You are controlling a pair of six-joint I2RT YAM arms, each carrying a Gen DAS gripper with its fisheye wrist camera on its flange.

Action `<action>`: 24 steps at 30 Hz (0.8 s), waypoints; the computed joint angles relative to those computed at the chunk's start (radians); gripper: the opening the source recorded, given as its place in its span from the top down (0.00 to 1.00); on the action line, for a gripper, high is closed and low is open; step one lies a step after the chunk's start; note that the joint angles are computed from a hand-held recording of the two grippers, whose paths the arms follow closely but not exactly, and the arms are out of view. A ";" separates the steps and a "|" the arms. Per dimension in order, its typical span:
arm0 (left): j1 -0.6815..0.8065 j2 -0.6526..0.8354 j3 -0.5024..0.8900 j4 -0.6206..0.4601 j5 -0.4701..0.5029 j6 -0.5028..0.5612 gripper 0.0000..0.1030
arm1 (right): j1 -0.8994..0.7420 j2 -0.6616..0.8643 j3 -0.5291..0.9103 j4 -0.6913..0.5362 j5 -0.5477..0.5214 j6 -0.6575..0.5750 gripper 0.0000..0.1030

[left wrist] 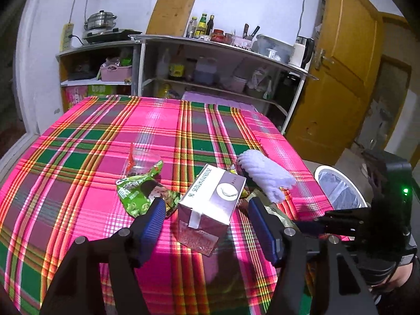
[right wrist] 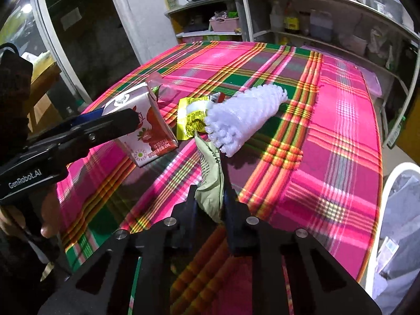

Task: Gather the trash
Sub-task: 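Grasp the pink milk carton with the left tool while the right tool grasps a crumpled beige wrapper, then carry the carton and beige wrapper over the bin and open both tools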

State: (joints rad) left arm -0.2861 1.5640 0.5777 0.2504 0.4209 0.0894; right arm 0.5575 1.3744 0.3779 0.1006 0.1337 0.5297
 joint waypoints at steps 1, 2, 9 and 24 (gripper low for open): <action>-0.003 0.003 0.000 0.004 0.005 -0.003 0.37 | 0.003 -0.010 -0.006 -0.004 0.002 0.007 0.82; -0.006 0.005 -0.003 0.009 0.007 -0.007 0.37 | 0.007 -0.021 -0.012 -0.009 0.004 0.013 0.82; -0.033 0.007 -0.016 0.011 -0.028 -0.039 0.62 | 0.045 -0.109 -0.059 -0.047 0.032 0.060 0.82; -0.106 -0.310 -0.177 -0.078 -0.092 -0.102 0.63 | 0.266 -0.476 -0.118 -0.332 0.215 0.222 0.82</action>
